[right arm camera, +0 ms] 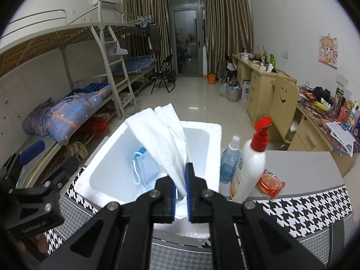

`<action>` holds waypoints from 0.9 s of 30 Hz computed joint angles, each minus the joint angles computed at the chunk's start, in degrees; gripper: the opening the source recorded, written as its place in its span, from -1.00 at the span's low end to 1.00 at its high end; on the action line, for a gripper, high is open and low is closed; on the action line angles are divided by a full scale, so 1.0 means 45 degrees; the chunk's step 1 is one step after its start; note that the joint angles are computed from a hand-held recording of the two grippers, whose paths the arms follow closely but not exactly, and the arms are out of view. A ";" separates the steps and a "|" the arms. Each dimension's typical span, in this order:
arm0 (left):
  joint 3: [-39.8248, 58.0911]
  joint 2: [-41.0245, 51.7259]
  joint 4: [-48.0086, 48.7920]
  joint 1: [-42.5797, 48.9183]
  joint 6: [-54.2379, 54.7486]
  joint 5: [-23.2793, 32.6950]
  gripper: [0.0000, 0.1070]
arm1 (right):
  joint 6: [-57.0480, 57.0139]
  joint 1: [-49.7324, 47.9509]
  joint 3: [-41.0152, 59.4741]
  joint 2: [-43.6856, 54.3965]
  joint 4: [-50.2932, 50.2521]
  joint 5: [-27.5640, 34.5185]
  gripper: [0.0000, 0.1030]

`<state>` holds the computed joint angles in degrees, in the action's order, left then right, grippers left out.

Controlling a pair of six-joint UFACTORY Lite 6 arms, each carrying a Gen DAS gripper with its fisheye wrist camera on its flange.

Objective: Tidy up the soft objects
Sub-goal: 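Lower the white tissue into the foam box and open the right tool, then withdraw both tools from the foam box back toward the table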

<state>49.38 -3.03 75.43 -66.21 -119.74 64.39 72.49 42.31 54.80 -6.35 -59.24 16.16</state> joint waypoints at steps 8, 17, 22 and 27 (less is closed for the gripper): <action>-0.0697 -0.0502 -0.0356 -0.0330 -0.0389 0.0421 0.90 | -0.0915 -0.0015 0.0970 0.1104 0.1223 0.0139 -0.80; -0.0943 -0.0767 -0.0486 -0.0565 -0.0408 0.0513 0.90 | -0.3018 -0.0106 0.1316 0.1684 0.3469 0.0142 0.06; -0.0902 -0.0758 -0.0507 -0.0623 -0.0311 0.0531 0.90 | -0.2674 0.0194 0.1203 0.1373 0.3088 0.0440 0.20; -0.0720 -0.0732 -0.0547 -0.0918 -0.0314 0.0795 0.90 | -0.1642 0.0335 0.0746 0.0572 0.2097 0.0561 0.31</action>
